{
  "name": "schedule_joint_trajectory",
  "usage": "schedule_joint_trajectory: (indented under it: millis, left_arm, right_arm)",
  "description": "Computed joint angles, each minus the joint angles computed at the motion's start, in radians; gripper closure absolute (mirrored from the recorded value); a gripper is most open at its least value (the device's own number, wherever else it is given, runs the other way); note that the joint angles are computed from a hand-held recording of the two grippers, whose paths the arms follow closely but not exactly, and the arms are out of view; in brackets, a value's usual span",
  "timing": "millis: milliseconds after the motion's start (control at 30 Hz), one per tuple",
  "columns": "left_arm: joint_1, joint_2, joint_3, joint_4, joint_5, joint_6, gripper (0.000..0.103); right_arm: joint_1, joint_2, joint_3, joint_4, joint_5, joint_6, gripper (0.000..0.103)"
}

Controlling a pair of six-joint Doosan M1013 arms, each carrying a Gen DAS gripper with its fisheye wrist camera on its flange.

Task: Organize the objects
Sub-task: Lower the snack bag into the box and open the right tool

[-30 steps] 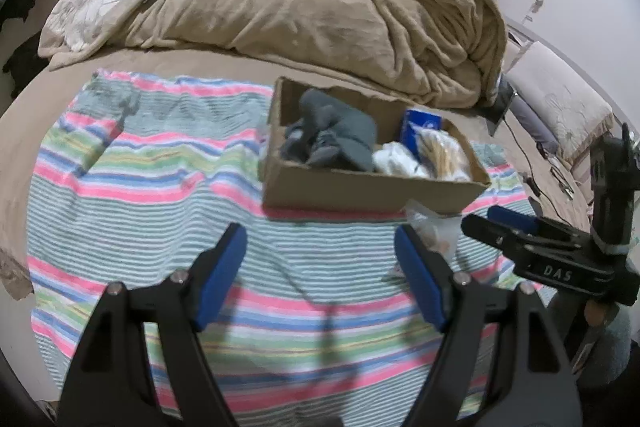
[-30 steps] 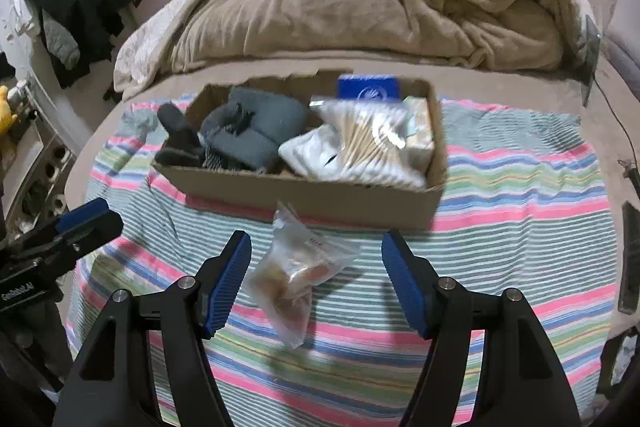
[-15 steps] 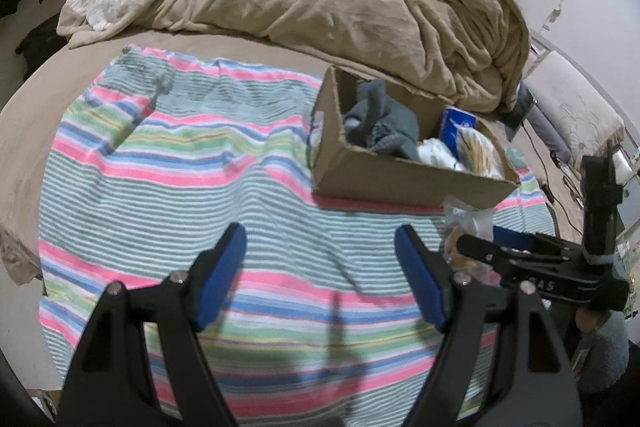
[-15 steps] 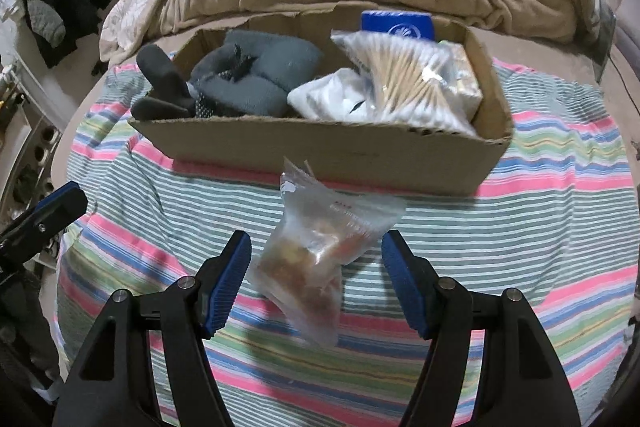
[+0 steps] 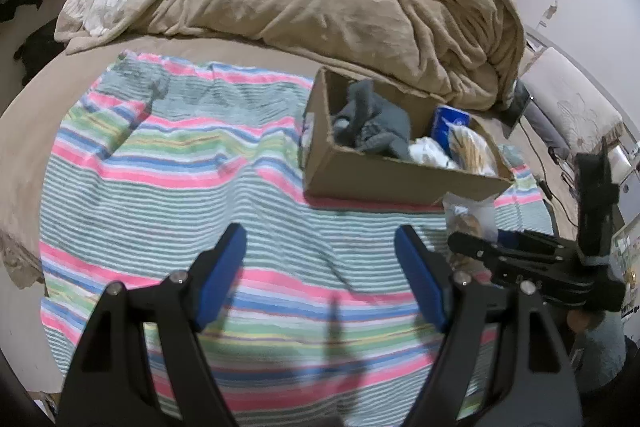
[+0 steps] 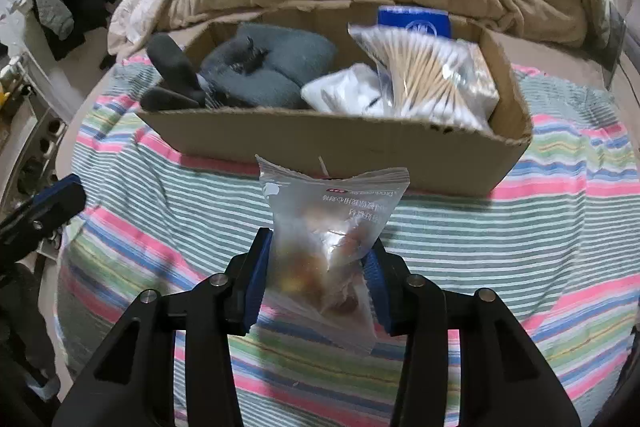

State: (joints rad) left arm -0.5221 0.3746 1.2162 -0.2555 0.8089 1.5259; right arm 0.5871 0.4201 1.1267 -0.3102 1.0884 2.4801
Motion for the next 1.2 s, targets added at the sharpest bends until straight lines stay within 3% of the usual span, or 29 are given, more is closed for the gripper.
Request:
schedule_joint_trajectory:
  millis: [467, 1200]
  left_arm:
    - [-0.018, 0.012, -0.057, 0.033, -0.014, 0.016, 0.025]
    - [-0.021, 0.124, -0.214, 0.061, 0.029, 0.021, 0.025]
  right_arm:
    - [0.011, -0.024, -0.043, -0.069, -0.044, -0.03, 0.056]
    - [-0.057, 0.04, -0.119, -0.037, -0.081, -0.105, 0.056]
